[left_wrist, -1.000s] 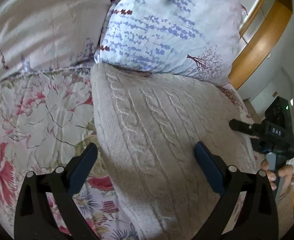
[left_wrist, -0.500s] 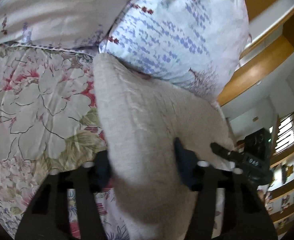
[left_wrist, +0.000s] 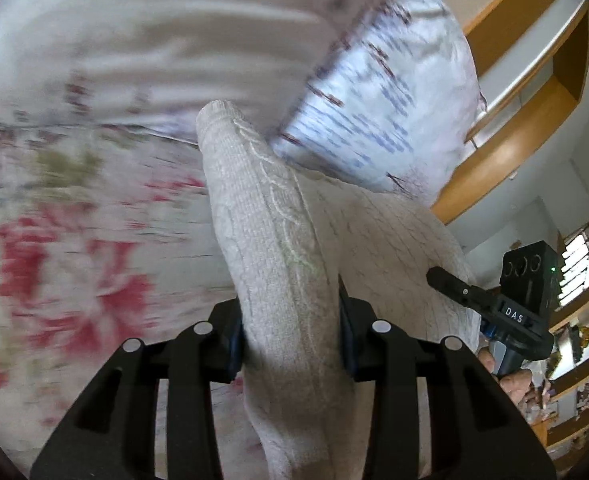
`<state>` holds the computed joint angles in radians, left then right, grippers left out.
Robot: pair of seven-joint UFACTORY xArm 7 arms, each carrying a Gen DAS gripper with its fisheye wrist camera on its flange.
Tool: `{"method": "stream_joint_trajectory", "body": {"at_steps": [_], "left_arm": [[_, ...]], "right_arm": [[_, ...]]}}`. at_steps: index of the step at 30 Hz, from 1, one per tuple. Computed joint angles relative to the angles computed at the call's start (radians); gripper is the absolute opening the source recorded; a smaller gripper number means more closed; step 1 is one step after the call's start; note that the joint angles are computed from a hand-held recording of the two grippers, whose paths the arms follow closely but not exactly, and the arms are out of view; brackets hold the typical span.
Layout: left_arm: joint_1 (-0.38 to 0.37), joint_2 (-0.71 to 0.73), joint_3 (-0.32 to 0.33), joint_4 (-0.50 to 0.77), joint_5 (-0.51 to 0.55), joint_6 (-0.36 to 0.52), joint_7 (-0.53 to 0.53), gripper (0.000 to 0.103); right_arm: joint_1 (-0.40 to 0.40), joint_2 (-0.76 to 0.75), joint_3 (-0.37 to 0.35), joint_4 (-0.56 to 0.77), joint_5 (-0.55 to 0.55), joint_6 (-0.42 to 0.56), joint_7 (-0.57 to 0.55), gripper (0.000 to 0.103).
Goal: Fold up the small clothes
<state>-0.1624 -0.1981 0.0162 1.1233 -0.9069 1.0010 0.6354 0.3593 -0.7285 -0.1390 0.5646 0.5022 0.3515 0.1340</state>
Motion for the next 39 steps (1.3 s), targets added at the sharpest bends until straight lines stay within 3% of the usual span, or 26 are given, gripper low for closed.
{"method": "stream_joint_trajectory", "body": {"at_steps": [4, 7, 11, 13, 15, 18, 21, 22, 23, 25, 28, 33, 36, 38, 39], "left_arm": [[0.031, -0.011, 0.023, -0.016, 0.053, -0.022, 0.027, 0.037], [0.045, 0.031, 0.027, -0.015, 0.070, -0.030, 0.024, 0.041], [0.069, 0.060, 0.030, -0.038, 0.005, -0.028, 0.024, 0.058], [0.075, 0.041, 0.014, -0.053, 0.041, -0.065, 0.012, 0.066], [0.072, -0.007, 0.001, -0.085, 0.088, -0.126, 0.022, 0.067], [0.041, -0.122, -0.015, -0.184, 0.134, -0.317, 0.093, 0.074], [-0.013, -0.179, -0.011, -0.226, 0.155, -0.414, 0.154, 0.080], [-0.029, -0.195, -0.011, -0.238, 0.173, -0.430, 0.168, 0.081], [-0.044, -0.200, -0.010, -0.243, 0.192, -0.441, 0.171, 0.081], [-0.061, -0.211, -0.024, -0.264, 0.258, -0.463, 0.165, 0.081], [-0.067, -0.195, -0.034, -0.267, 0.348, -0.465, 0.096, 0.081], [-0.082, -0.157, -0.026, -0.254, 0.429, -0.451, -0.008, 0.087], [-0.093, -0.166, -0.001, -0.249, 0.415, -0.423, -0.033, 0.087], [-0.097, -0.196, 0.018, -0.266, 0.400, -0.416, -0.024, 0.087], [-0.096, -0.215, 0.023, -0.282, 0.400, -0.421, -0.021, 0.087]], "right_arm": [[0.014, 0.079, 0.060, 0.011, -0.014, -0.051, 0.027, 0.022], [-0.041, 0.127, 0.125, 0.018, -0.064, -0.043, 0.113, 0.024], [0.083, 0.141, -0.023, 0.010, 0.089, -0.032, 0.074, 0.032], [0.073, 0.137, -0.033, 0.024, 0.103, 0.017, 0.062, 0.038], [0.040, 0.114, -0.018, 0.020, 0.103, 0.041, 0.061, 0.044], [-0.010, 0.072, 0.007, -0.005, 0.097, 0.000, 0.078, 0.044], [-0.017, 0.082, -0.007, 0.001, 0.091, -0.019, 0.086, 0.044], [-0.010, 0.083, -0.011, 0.000, 0.087, -0.019, 0.073, 0.028], [-0.006, 0.091, -0.009, 0.006, 0.077, -0.022, 0.059, 0.016], [-0.105, 0.108, 0.087, 0.015, -0.027, -0.024, 0.116, 0.010], [-0.193, 0.145, 0.163, 0.032, -0.130, -0.012, 0.228, 0.009], [-0.191, 0.180, 0.153, 0.055, -0.189, 0.016, 0.274, 0.010], [-0.195, 0.146, 0.165, 0.052, -0.233, 0.032, 0.281, 0.014], [-0.222, 0.073, 0.211, 0.022, -0.299, 0.035, 0.298, 0.033], [-0.225, 0.030, 0.226, -0.004, -0.325, 0.023, 0.297, 0.036]]}}
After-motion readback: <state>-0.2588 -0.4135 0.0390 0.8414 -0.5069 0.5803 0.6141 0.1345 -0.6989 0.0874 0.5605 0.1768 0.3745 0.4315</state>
